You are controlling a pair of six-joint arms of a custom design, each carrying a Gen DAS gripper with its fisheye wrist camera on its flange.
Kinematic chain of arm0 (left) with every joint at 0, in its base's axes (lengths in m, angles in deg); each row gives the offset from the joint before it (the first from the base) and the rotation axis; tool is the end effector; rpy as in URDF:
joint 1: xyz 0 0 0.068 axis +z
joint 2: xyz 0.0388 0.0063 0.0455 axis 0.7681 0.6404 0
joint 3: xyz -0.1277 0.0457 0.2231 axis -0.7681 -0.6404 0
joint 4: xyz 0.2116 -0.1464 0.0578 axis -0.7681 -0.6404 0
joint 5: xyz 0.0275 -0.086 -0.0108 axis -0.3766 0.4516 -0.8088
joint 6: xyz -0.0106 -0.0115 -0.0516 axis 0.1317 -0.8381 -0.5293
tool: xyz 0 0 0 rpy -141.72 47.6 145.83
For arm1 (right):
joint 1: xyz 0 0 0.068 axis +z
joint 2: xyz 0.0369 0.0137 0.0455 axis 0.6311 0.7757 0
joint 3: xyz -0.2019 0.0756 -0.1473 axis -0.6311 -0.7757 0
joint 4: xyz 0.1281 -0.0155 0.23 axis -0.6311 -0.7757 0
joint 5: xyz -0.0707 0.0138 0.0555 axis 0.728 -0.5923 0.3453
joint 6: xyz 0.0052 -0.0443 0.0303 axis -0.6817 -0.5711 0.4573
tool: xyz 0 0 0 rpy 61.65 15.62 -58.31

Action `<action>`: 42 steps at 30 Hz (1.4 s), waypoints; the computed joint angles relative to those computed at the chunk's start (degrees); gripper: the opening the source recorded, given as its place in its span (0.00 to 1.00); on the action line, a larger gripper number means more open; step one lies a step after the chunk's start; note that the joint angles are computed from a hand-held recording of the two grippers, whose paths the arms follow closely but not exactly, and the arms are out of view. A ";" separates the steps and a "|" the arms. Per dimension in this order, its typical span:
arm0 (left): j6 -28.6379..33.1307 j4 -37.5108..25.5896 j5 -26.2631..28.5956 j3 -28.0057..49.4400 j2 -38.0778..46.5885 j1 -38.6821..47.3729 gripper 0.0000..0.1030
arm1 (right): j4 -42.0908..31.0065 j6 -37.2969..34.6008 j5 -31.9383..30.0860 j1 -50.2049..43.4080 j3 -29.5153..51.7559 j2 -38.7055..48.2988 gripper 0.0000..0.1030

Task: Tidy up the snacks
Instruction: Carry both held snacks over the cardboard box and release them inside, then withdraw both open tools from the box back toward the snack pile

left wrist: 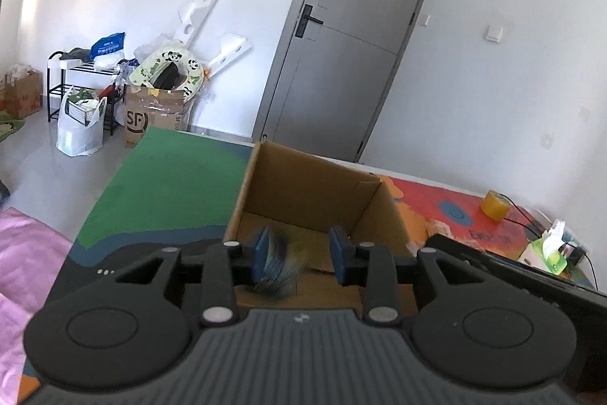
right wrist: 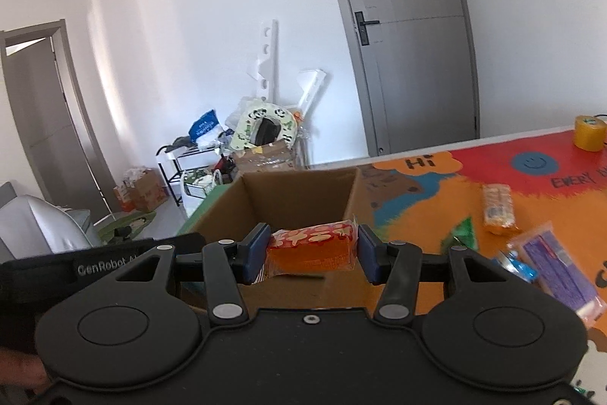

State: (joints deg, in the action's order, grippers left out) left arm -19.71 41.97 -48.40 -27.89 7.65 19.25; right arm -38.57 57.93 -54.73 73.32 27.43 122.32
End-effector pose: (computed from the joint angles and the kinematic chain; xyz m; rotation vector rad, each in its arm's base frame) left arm 0.2318 -0.1232 0.2003 -0.2497 2.0397 -0.2688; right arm 0.2710 0.1796 0.1933 -0.2220 1.9936 0.4790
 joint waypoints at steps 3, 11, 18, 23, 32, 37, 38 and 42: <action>-0.03 -1.39 0.00 -0.58 -2.06 0.03 0.37 | 0.47 -0.05 -0.51 0.48 0.87 0.78 0.48; -2.20 -5.16 -1.72 -1.38 -5.41 -0.21 0.46 | 0.85 2.81 -3.18 -0.04 1.92 1.64 0.52; -4.88 -7.30 -4.37 -1.32 -5.57 -2.41 0.58 | 0.83 3.64 -1.83 -0.68 -2.89 -2.87 0.64; -5.38 -7.79 -6.06 -0.83 -5.61 -5.34 0.69 | -0.29 4.55 -0.98 -2.24 -7.41 -8.07 0.66; -7.78 -9.45 -11.14 0.82 -3.85 -13.42 0.76 | -5.19 5.11 0.25 -5.55 -14.71 -19.41 0.71; -8.81 -9.69 -13.18 1.75 -2.41 -17.28 0.81 | -7.75 5.04 0.69 -7.97 -18.28 -25.29 0.75; -8.88 -9.74 -13.43 1.89 -2.12 -17.96 0.81 | -8.13 5.09 1.00 -8.15 -18.98 -26.36 0.76; -9.29 -9.27 -14.50 1.78 -1.39 -20.56 0.82 | -9.80 5.02 1.63 -9.50 -21.56 -30.12 0.77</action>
